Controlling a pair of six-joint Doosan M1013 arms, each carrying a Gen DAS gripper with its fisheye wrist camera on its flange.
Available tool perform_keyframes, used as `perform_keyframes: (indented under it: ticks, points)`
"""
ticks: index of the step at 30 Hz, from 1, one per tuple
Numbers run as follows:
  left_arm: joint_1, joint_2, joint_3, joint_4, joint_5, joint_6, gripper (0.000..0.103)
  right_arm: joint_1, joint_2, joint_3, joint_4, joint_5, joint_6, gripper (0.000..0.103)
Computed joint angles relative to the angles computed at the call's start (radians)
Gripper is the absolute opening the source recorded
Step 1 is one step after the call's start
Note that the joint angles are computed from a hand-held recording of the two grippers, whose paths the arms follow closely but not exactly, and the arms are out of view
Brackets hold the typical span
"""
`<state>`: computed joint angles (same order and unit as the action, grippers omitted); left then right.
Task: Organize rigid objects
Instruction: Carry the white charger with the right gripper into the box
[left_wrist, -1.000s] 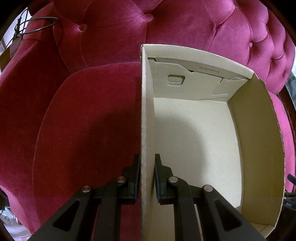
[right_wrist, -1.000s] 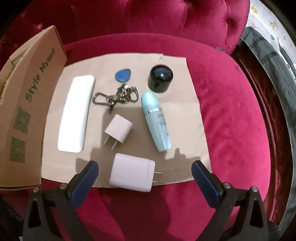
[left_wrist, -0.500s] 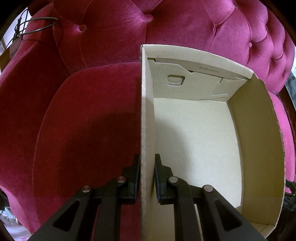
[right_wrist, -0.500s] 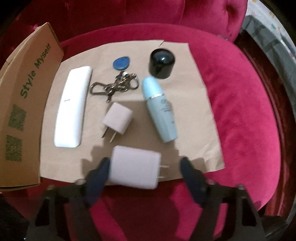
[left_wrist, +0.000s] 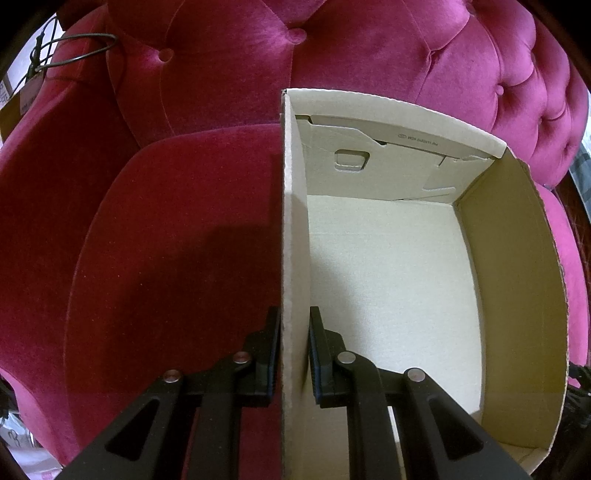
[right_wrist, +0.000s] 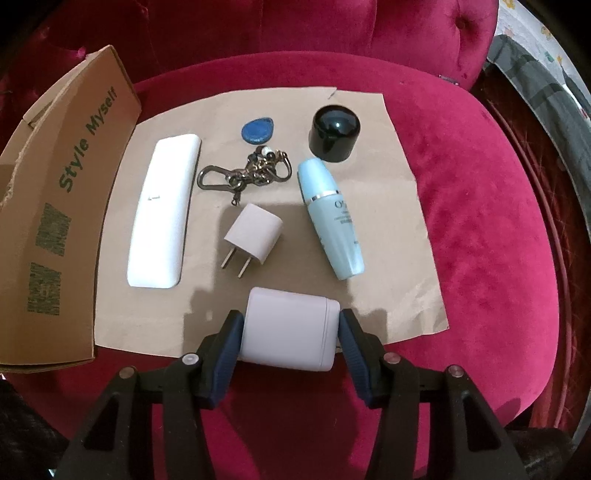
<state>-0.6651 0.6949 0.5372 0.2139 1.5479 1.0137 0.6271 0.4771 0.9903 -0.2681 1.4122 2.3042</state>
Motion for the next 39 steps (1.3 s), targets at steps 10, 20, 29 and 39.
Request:
perform_keyframes:
  ticks: [10,20,29,39]
  points:
    - [0.002,-0.003,0.004,-0.005,-0.003,0.0,0.014,0.025,0.005,-0.042,-0.03,0.008,-0.007,0.056]
    - [0.007,-0.008,0.01,-0.02,-0.009,0.003,0.015,0.037,0.051,-0.186,-0.036,0.057,-0.051,0.056]
    - [0.013,-0.012,0.018,-0.043,-0.019,0.005,0.015,0.051,0.125,-0.363,-0.041,0.121,-0.114,0.056]
    - [0.032,-0.033,0.054,-0.094,-0.059,0.017,0.016,0.069,0.241,-0.598,-0.049,0.202,-0.209,0.056]
